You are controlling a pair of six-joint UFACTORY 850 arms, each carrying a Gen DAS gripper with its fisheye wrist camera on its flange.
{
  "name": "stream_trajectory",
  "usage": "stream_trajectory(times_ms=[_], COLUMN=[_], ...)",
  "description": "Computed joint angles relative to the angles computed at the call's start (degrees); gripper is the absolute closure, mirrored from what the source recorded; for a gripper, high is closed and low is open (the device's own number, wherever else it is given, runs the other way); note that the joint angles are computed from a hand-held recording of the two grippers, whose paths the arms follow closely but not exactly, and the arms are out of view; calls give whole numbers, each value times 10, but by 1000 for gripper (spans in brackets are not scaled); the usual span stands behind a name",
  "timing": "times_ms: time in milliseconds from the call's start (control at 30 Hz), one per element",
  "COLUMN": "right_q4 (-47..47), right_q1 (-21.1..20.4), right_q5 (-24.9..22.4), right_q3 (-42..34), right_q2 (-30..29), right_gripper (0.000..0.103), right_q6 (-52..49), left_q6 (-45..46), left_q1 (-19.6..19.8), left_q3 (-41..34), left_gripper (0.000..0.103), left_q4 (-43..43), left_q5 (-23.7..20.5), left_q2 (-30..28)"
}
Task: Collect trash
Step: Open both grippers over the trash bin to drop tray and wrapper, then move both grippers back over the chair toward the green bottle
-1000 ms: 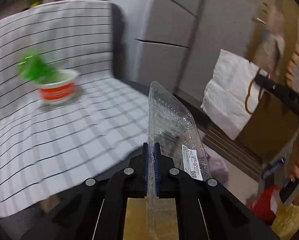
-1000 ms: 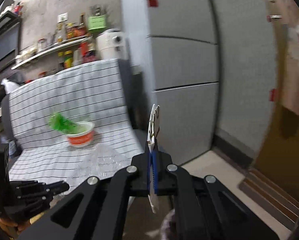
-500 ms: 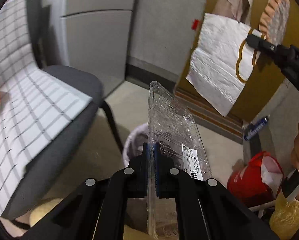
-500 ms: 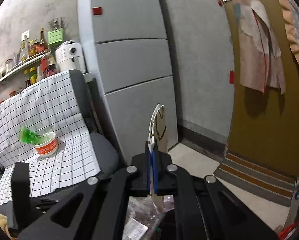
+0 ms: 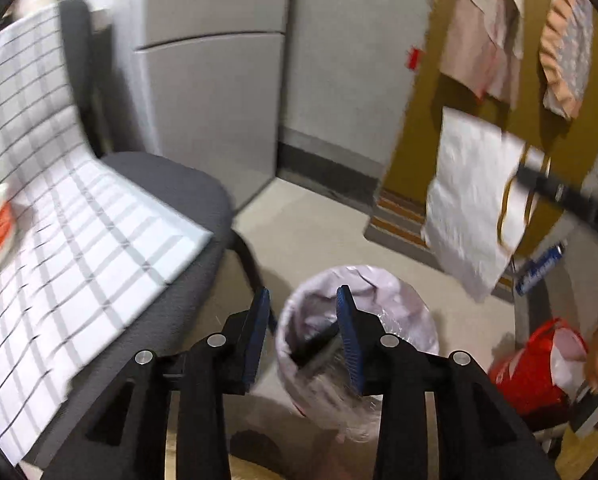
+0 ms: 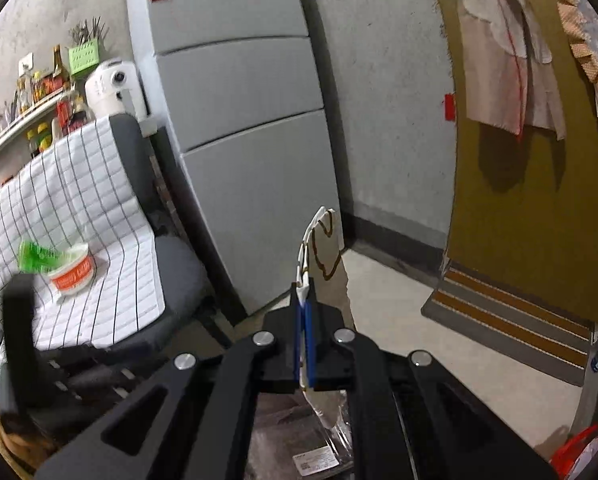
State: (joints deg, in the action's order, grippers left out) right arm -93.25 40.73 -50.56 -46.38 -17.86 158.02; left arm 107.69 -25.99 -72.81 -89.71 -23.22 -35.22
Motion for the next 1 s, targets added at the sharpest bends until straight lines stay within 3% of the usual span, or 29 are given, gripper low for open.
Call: stream_trajectory(times_ms=[100, 267, 300, 400, 733, 833, 1000], right_q4=[45, 103, 112, 109, 55, -4, -79], right_q1=[4, -6, -9, -12, 14, 11, 3], right_q5=[0, 31, 41, 65, 17, 41, 90], right_q3=[-25, -52, -56, -63, -83, -96, -165], right_q2=[-28, -56, -60, -66, -42, -43, -85], right_gripper=[101, 100, 94, 49, 49, 49, 49], right_q6=[-50, -110, -124, -131, -117, -90, -107], left_q6=[24, 84, 104, 130, 201, 234, 353], left_q1=[21, 53, 61, 76, 112, 126, 156], left_q3=[16, 44, 51, 61, 98, 112, 127], left_gripper=[60, 60, 60, 59, 59, 59, 56], left_q4=[-39, -116, -141, -177, -267, -305, -442], left_q5=[2, -4, -6, -13, -22, -21, 1], left_q2=[17, 43, 50, 60, 96, 107, 116])
